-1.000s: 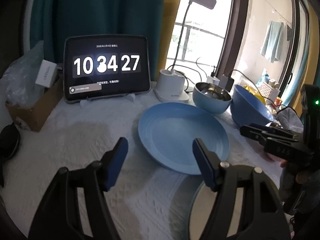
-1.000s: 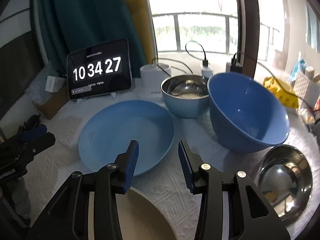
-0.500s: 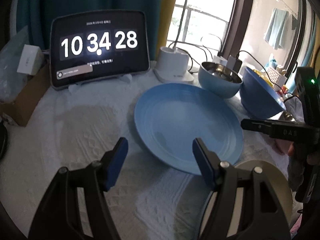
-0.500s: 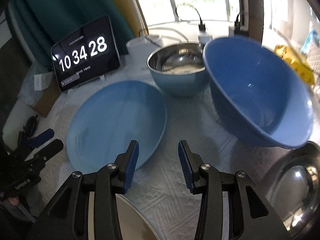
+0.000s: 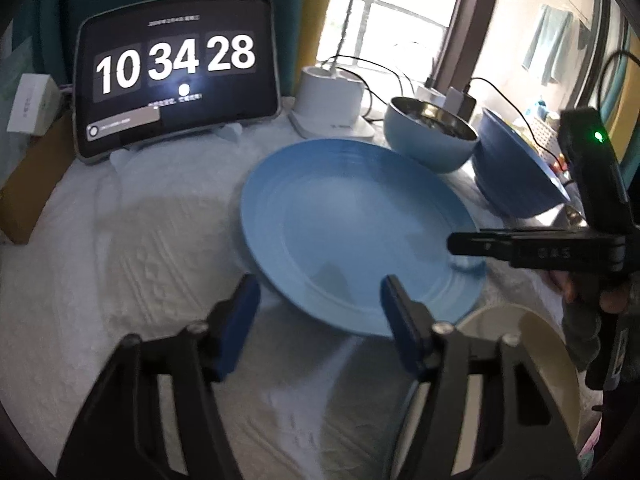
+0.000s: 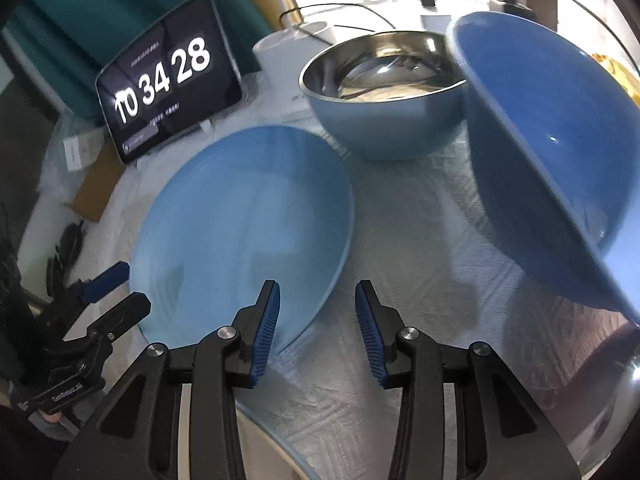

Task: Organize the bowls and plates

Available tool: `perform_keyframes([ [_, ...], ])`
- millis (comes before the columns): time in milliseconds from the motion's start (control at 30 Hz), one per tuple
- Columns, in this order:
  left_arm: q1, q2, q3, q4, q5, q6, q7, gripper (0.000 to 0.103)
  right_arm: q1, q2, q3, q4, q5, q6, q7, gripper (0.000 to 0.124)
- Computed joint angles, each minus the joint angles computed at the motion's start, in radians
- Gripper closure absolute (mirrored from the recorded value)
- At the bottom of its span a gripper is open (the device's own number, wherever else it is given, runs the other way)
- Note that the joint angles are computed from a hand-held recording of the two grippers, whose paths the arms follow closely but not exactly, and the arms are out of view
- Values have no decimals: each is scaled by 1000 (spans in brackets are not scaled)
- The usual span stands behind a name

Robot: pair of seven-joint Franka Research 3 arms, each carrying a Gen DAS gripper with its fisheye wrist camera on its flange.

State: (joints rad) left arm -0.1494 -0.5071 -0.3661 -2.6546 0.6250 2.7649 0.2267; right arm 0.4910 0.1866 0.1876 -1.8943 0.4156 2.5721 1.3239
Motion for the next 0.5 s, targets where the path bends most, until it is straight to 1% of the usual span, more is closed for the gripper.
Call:
perform_keyframes([
  [33, 0, 2, -2, 3, 2, -6, 2, 46, 4, 4, -2, 4, -16, -3, 4, 92],
  [67, 4, 4, -8, 6, 7, -14, -3, 48, 8, 4, -2, 5, -28, -2, 5, 94],
  [133, 3, 4, -7, 8, 10, -21, -7, 52, 23, 3, -10, 2, -81, 9, 34, 95],
  [200, 0, -1, -2, 5, 9, -22, -10, 56, 26, 3, -10, 1, -101, 13, 44, 95],
  [300, -7, -10, 1, 0, 8, -17, -7, 58, 22, -2, -8, -7, -98, 24, 42, 96],
  [500, -1, -37, -26, 2, 33, -40, -29, 58, 17, -29, -3, -26, -80, 44, 30, 96],
])
